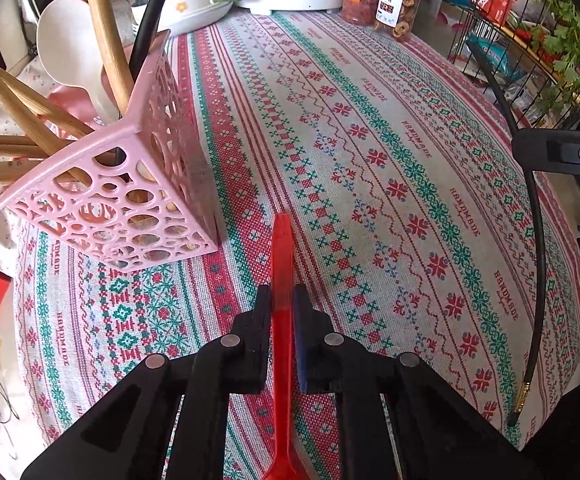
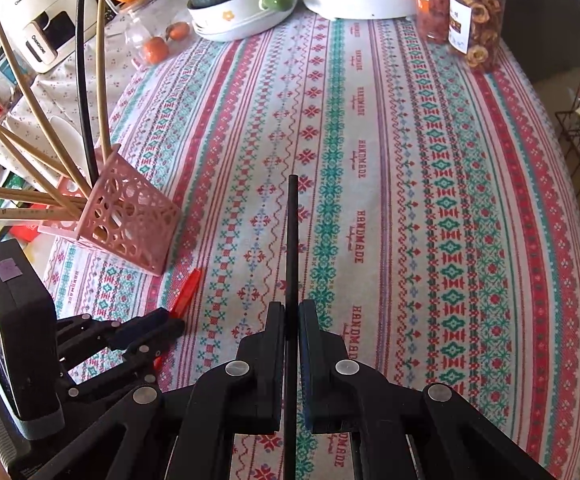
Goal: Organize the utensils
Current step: 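Carry the red spoon into the pink basket and open the left tool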
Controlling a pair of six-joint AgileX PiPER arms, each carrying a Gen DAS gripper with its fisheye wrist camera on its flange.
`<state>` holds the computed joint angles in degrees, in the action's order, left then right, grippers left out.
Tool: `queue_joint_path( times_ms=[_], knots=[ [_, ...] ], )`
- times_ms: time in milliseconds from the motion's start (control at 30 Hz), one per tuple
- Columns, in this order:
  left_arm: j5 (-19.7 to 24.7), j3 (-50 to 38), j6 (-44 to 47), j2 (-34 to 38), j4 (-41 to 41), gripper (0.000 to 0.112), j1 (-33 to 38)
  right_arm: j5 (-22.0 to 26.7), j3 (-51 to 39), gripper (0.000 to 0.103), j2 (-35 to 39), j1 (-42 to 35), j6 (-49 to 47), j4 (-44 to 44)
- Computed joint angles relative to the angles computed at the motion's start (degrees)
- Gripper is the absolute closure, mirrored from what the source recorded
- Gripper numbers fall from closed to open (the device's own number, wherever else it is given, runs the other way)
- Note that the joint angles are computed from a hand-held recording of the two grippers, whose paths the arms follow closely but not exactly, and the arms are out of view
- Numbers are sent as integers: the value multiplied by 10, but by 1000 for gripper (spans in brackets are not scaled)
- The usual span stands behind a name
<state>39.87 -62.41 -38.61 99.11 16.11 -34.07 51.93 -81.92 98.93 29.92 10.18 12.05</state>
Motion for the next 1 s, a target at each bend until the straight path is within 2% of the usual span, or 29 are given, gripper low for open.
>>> queue_joint_path(
  times_ms=[133, 300, 500, 600, 667, 767, 867, 1000],
  knots=[
    [-18, 43, -27, -53, 7, 102, -9, -10, 4, 98, -21, 6, 13, -7],
    [-27, 106, -104, -192, 76, 102, -50, -33, 15, 98, -68, 20, 34, -27],
    [-12, 122, -209, -322, 177, 102, -87, -69, 28, 98, -118, 56, 79, -89],
    [-15, 125, -294, -359, 268, 102, -108, -99, 26, 98, -133, 70, 72, -102],
    [-7, 127, -383, -374, 371, 102, -126, -114, 20, 98, -136, 81, 80, -124],
    [-30, 141, -516, -377, 522, 102, -108, -122, 3, 98, -128, 85, 84, -128],
    [-10, 148, -615, -371, 637, 101, -101, -123, -13, 98, -115, 91, 90, -129],
    [20, 143, -722, -310, 740, 101, -69, -121, -29, 98, -101, 92, 83, -119]
  ],
)
